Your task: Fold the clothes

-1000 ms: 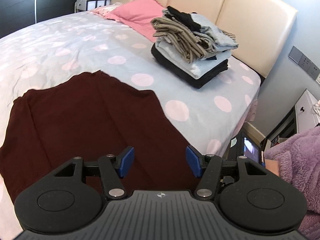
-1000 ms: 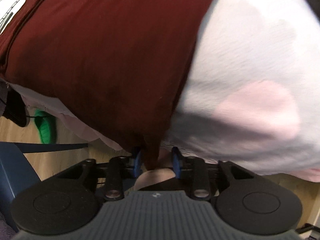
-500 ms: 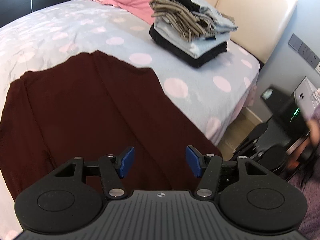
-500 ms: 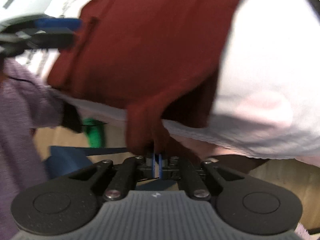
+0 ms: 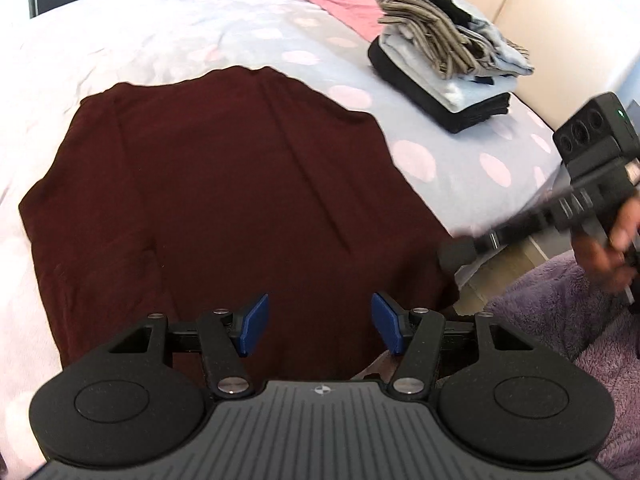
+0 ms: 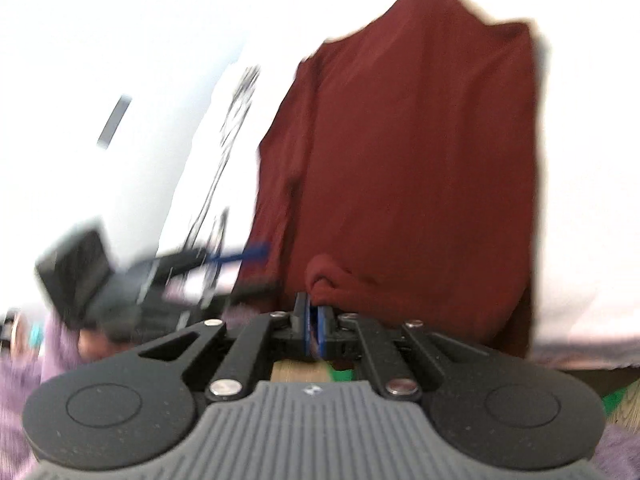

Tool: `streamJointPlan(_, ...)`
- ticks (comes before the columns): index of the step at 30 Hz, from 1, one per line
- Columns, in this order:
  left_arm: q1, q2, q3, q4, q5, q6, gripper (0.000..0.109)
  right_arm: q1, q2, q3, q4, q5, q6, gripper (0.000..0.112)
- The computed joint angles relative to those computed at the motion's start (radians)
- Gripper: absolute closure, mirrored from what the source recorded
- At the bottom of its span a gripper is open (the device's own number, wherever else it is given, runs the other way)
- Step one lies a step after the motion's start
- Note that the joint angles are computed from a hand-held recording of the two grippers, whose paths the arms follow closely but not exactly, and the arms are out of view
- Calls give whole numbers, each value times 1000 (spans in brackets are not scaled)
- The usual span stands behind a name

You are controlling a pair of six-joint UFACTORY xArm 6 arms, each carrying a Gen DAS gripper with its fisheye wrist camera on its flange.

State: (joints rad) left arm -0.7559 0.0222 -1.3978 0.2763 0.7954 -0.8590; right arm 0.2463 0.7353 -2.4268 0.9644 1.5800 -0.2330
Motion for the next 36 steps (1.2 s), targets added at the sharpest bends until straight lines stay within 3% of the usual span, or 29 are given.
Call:
streamJointPlan(2, 0, 3, -2, -8, 4, 14, 53, 9, 16, -9, -35, -91, 51, 101)
streamJointPlan(4, -1, 7, -6, -10, 7, 30, 53, 13, 73, -104, -88, -114, 118, 89)
streamJointPlan(7, -6, 15, -14, -1, 8, 59, 53, 24, 72, -121, -144, -136, 98, 84)
streamJointPlan(11, -13, 36, -29, -10, -7, 131, 53, 66, -87, 109, -219, -252, -54, 82)
streamJointPlan(16, -27, 82, -76, -15, 16, 209, 55, 114, -165, 227, -375, -381, -249, 81)
streamJointPlan(20, -27, 112, -115, -6, 61, 201, 60, 137, -263, 360, -392, -452, -485, 81)
streamJointPlan(24, -21, 106, -108, -11, 58, 181, 61, 152, -349, 479, -366, -451, -671, 77)
streamJointPlan(31, -20, 97, -102, -2, 68, 171, 61, 204, -415, 594, -425, -465, -843, 76)
streamJointPlan(36, -19, 91, -97, 5, 75, 164, 61, 265, -480, 721, -533, -566, -961, 69)
